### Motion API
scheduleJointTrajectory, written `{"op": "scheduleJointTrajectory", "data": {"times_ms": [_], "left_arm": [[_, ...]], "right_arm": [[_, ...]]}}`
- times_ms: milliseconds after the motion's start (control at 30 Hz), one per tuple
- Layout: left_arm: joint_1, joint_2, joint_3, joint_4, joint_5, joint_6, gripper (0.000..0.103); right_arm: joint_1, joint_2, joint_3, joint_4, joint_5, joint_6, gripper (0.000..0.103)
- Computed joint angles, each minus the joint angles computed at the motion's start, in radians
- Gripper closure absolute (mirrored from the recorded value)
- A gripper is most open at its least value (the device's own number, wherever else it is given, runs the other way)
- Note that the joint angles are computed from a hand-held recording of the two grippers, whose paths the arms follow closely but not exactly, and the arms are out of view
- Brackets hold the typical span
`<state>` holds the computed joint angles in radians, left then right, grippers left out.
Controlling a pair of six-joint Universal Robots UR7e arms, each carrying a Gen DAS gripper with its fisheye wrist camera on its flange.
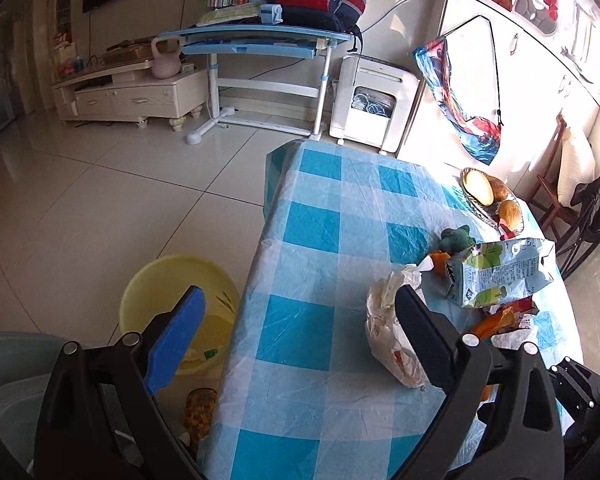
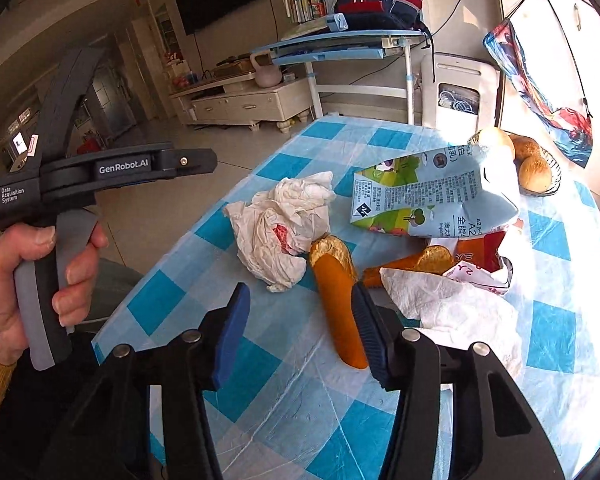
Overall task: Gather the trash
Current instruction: 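Grasp the orange bread roll upright with the right gripper, then grasp the crumpled white tissue pile with the left gripper while the right holds the roll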
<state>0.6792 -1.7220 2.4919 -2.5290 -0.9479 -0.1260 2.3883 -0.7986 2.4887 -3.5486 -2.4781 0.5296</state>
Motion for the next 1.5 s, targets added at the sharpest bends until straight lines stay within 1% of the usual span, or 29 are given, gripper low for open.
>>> {"op": "scheduleJointTrajectory", "data": {"times_ms": [100, 167, 267, 400, 533, 633, 767, 800, 900, 933, 1133, 1333, 1500], "left_arm": [[-0.005, 0.009, 0.008, -0.008, -0.015, 0.013, 0.011], [0.002, 0.012, 0.007, -0.001, -0.042, 0.021, 0.011], [0.004, 0.018, 0.009, 0.016, -0.070, 0.027, 0.011], [-0.024, 0.017, 0.025, 0.013, -0.055, 0.046, 0.011], [-0.039, 0.015, 0.033, 0.014, -0.038, 0.055, 0.011], [-0.044, 0.016, 0.035, 0.018, -0.035, 0.057, 0.011], [-0.052, 0.013, 0.039, 0.021, -0.029, 0.068, 0.011], [-0.055, 0.012, 0.040, 0.023, -0.028, 0.070, 0.011], [-0.059, 0.012, 0.043, 0.030, -0.026, 0.075, 0.011], [-0.062, 0.011, 0.045, 0.032, -0.025, 0.073, 0.011], [-0.071, 0.014, 0.050, 0.039, -0.017, 0.080, 0.011], [-0.077, 0.018, 0.054, 0.045, -0.011, 0.084, 0.011], [-0.073, 0.027, 0.053, 0.047, -0.011, 0.083, 0.011]], "right_arm": [[-0.015, 0.005, -0.001, -0.001, 0.007, -0.008, 0.053], [-0.026, 0.010, -0.003, 0.007, 0.005, -0.008, 0.053], [-0.048, 0.013, 0.004, 0.025, 0.013, 0.012, 0.053], [-0.053, 0.013, 0.010, 0.030, 0.009, 0.022, 0.053], [-0.054, 0.004, 0.012, 0.078, -0.005, 0.055, 0.053], [-0.073, -0.002, 0.026, 0.088, 0.008, 0.083, 0.053], [-0.078, 0.001, 0.029, 0.085, 0.018, 0.078, 0.054], [-0.074, 0.001, 0.026, 0.092, 0.018, 0.076, 0.056], [-0.074, 0.001, 0.019, 0.110, 0.031, 0.063, 0.070], [-0.074, -0.004, 0.019, 0.118, 0.032, 0.058, 0.073], [-0.073, -0.010, 0.019, 0.120, 0.051, 0.043, 0.076], [-0.084, -0.020, 0.026, 0.108, 0.071, 0.020, 0.077], [-0.087, -0.028, 0.026, 0.127, 0.082, 0.035, 0.077]]}}
